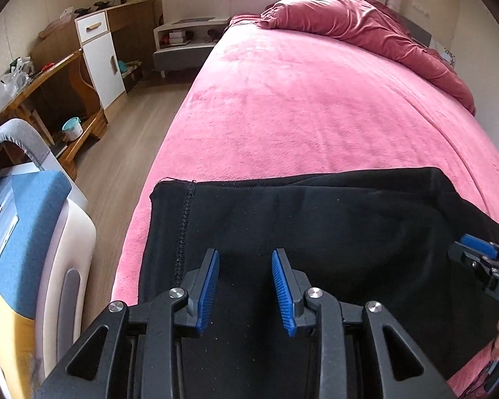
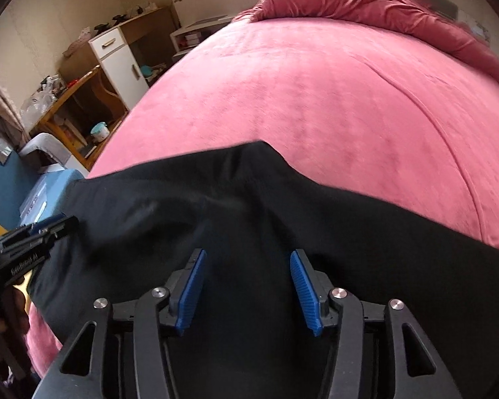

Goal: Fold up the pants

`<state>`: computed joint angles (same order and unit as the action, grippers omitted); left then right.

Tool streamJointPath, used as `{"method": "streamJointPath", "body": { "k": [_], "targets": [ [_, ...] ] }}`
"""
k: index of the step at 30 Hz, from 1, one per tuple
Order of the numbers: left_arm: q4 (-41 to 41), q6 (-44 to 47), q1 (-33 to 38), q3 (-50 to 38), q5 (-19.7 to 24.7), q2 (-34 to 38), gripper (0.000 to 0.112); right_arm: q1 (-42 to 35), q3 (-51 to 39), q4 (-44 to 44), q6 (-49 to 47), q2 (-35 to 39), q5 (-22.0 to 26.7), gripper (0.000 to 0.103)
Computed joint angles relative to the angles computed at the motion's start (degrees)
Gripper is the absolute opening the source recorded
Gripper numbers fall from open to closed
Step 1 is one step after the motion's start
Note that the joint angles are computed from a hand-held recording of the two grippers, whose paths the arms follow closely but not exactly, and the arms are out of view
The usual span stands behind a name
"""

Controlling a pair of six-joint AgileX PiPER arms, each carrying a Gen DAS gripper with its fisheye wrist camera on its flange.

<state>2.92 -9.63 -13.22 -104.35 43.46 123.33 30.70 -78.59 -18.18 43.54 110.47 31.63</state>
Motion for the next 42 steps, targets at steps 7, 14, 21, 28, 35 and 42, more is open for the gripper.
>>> {"method": "streamJointPath", "body": {
  "k": [7,14,21,28,35,42],
  "targets": [
    [0.1,-0.3,0.4,-1.4,0.6,2.1,0.039,-1.4,-0.9,0.7,0.7,2.6,0.6,0.055],
    [1.3,-2.3,0.1,-0.4,-0.6,1.8,0.044,-1.3,-2.9,1.0,1.1,4.4,0.9,0.064],
    [-0.4,-1.3,-1.0,9.3,-5.1,-6.7,0.044,-0.5,3.1,-2.5,7.3,-1.3,-0.2,0.064],
    [-1.3,-1.9,-5.7,18.6,-8.9,-13.9,0.044,-0.3,16.5,-7.5,15.9,-12.2,0.4,0.064],
    [-3.2,-1.9,-10.6,19.3,-8.0,-13.1,0.044,0.1,28.0,-12.2,23.2,-21.6,2.5,0.065],
    [-0.4,-2.7,-16.2,18.4,-7.5,-10.7,0.044,-5.9,35.3,-12.8,26.0,-26.5,0.3,0.065]
  ]
}}
